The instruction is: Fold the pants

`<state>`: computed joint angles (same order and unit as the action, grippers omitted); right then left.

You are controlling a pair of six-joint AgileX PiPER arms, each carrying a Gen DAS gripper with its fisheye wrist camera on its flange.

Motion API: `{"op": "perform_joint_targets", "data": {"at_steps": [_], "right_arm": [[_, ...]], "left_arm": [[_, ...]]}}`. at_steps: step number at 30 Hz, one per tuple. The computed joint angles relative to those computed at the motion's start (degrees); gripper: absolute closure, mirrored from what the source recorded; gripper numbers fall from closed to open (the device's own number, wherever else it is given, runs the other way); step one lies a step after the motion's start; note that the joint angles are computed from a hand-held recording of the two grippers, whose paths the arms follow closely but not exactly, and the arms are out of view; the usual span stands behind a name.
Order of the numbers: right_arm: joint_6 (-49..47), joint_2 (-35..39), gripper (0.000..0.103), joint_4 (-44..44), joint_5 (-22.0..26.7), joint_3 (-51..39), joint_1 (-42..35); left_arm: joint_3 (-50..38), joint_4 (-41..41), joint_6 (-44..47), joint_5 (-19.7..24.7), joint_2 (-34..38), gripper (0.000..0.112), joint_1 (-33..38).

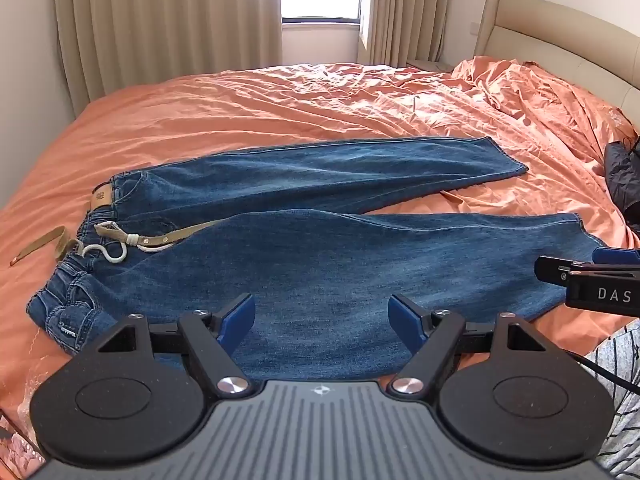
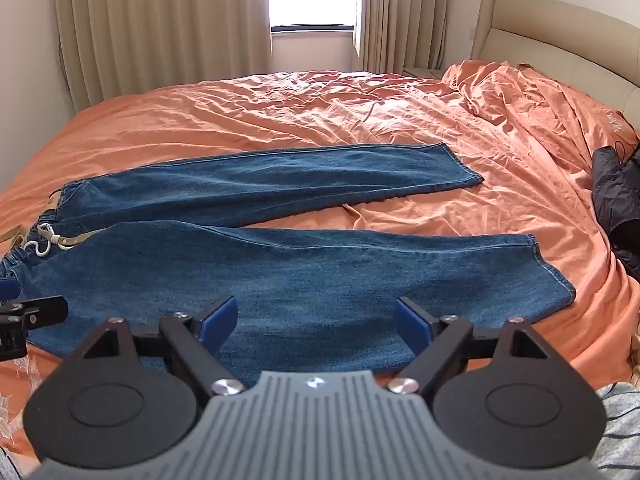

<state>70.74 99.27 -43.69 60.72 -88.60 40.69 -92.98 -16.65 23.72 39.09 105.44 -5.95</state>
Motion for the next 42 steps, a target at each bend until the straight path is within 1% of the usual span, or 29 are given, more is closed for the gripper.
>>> {"op": "perform_joint_targets", "data": {"at_steps": [9,10,11,42], "right_arm": [[1.0,0.5,0.022,-0.8,-0.1,0.0,0.5],[1.3,0.6,0.022,-1.0,0.0,0.0,0.7],[1.6,0.7,0.022,-1.3,0.1,0.1,1.0],[-1.2,0.2,0.022,0.4,-0.3,-0.2,0.1]], "left_arm": [[0.3,2.6,-3.2,-0.5,-0.5,0.024,-1.4],[-0.2,1.8,-2.7,0.3,-0.4,0.023,-0.4],[0.2,1.2,-2.4,0.2,-0.7,0.023,-0.1],[0.3,0.9,-2.4,0.8,-1.0,0.024,0.2]]}}
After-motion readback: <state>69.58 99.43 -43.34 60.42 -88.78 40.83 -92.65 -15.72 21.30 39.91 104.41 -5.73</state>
